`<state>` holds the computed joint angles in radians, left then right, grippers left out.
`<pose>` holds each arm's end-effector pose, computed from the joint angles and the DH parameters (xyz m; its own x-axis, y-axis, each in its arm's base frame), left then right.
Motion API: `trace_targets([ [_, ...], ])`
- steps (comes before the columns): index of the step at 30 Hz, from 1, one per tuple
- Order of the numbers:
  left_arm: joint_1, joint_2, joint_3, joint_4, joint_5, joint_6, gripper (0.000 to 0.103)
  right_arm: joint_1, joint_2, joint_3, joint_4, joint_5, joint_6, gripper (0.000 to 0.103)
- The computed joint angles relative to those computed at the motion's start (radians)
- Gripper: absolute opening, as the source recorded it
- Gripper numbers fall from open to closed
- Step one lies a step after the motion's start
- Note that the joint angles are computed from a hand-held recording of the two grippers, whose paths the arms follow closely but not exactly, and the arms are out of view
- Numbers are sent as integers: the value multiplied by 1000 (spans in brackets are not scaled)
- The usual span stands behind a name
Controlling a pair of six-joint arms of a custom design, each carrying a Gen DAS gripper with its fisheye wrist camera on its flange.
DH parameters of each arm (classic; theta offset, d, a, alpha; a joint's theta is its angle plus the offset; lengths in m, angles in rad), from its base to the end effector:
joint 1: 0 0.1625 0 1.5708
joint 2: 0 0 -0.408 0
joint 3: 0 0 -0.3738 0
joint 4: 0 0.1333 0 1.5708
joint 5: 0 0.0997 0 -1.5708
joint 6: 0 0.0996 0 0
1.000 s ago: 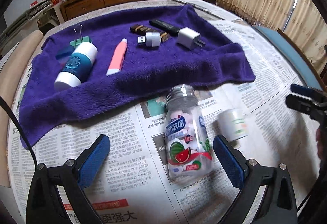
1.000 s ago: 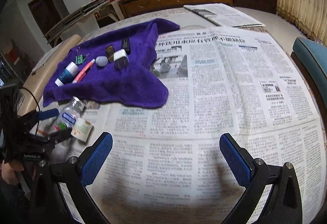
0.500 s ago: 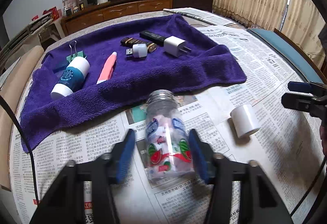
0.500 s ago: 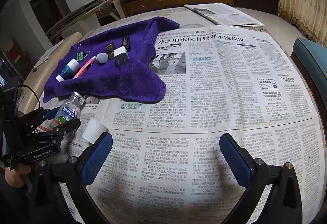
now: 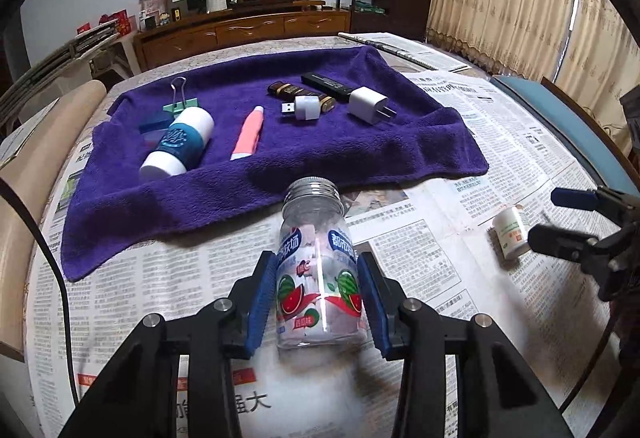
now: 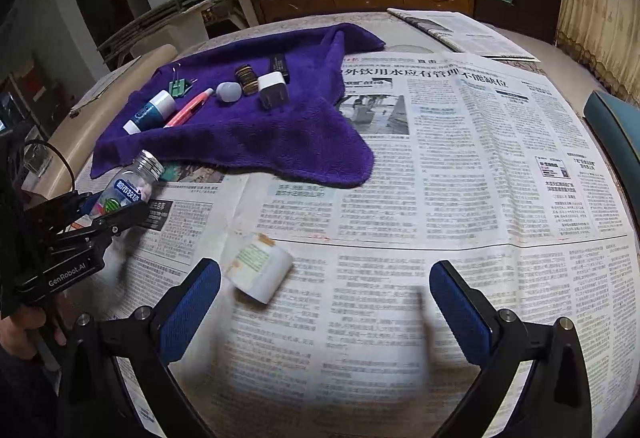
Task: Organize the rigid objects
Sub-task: 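Grasp the small white jar with the right tool while the left tool holds the candy jar, then carry candy jar and white jar onto the purple towel and open both tools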
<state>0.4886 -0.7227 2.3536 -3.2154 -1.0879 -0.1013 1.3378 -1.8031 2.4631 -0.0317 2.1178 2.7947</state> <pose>-0.2552 -0.3390 -0.0276 -0.5085 0.7276 -0.4605 0.8358 0.5457 -0.0606 0.0304 -0.2247 0.1997 -0.7363 0.3761 0.5626 -0.1219 0.7441 -0.6569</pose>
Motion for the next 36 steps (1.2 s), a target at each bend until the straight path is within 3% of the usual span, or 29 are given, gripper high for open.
trace_targets([
  [3, 4, -10, 5, -3, -4, 4, 40, 53, 65, -5, -55, 51, 25, 101],
  [7, 5, -15, 1, -1, -7, 11, 40, 148, 192, -33, -158, 180, 39, 96],
  [9, 8, -20, 2, -2, -8, 10, 40, 164, 261, -57, -174, 223, 27, 85],
  [13, 15, -29, 1, 5, -14, 13, 40, 185, 277, -53, -225, 290, 16, 84],
  [20, 21, -30, -3, 8, -12, 13, 40, 131, 217, -30, -233, 231, -25, 80],
  [22, 21, -29, -5, 9, -10, 11, 40, 137, 218, -28, -250, 234, -42, 74],
  [24, 21, -28, -4, 8, -10, 11, 40, 143, 221, -32, -247, 228, -43, 54],
  [26, 21, -29, -5, 12, -9, 14, 40, 156, 233, -37, -251, 240, -50, 50],
  [30, 20, -27, -6, 14, -9, 15, 40, 154, 219, -30, -238, 234, -37, 30],
  [36, 21, -23, -6, 7, -7, 15, 40, 132, 189, -20, -221, 197, -58, 29],
])
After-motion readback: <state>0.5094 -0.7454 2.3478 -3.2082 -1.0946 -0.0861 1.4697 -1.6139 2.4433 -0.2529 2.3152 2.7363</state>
